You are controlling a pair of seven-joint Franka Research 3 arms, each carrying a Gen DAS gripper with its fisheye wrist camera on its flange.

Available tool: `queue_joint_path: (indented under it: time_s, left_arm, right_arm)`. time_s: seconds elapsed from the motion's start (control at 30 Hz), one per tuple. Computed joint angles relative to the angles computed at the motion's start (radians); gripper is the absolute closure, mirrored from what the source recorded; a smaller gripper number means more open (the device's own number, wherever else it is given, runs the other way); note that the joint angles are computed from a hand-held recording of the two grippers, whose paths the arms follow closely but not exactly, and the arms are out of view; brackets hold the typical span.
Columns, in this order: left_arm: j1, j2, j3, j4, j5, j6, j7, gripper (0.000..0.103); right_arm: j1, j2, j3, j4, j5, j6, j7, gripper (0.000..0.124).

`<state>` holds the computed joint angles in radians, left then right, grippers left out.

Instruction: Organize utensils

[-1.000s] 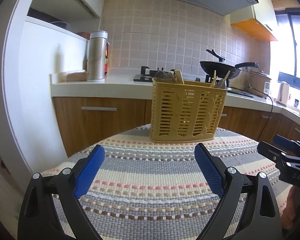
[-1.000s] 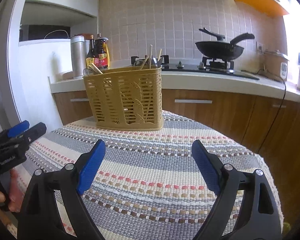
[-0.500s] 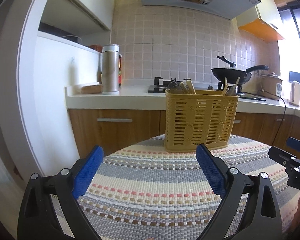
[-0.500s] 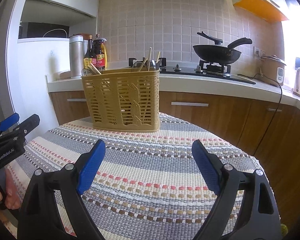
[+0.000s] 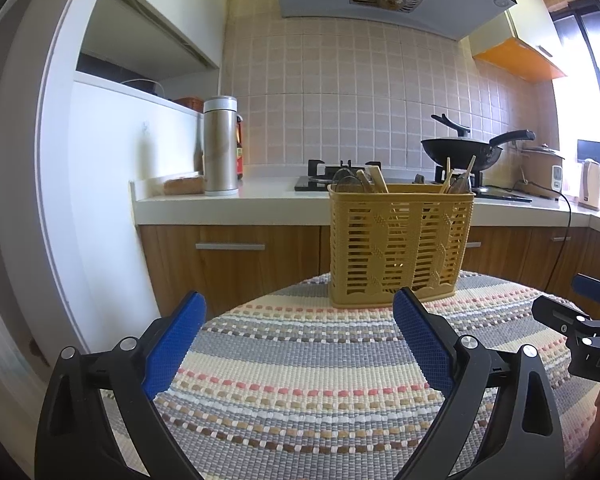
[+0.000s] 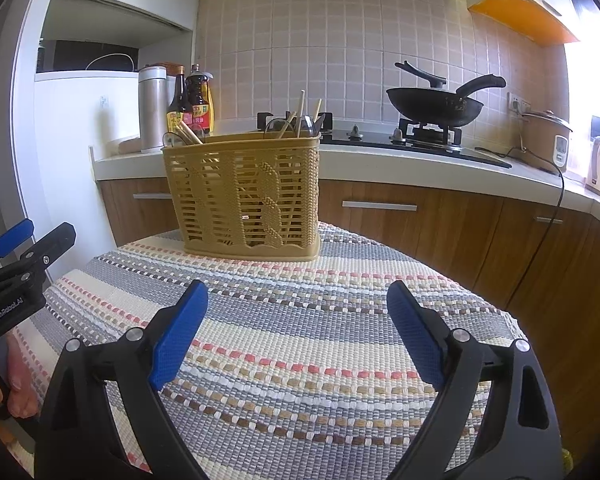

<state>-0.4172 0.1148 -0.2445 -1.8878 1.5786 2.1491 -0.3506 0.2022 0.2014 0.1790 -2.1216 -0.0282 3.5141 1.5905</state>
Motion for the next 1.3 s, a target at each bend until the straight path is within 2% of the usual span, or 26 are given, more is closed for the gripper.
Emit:
queue_joint_path:
  time_s: [0.3,1.3]
  left_arm:
    - [0.0,0.003,0.001,0.005,-0.006,0.006,0.007,0.008]
    - [-0.003,0.012,0.007,0.013,-0.01,0.02,0.02,0.008]
  right_arm:
    - [-0.031,0.005,0.022,0.01,-0.037,-0.02,0.037,0.037]
    - [-0.017,0.008,0.017,0.014,-0.006,-0.029,0.008,0.037]
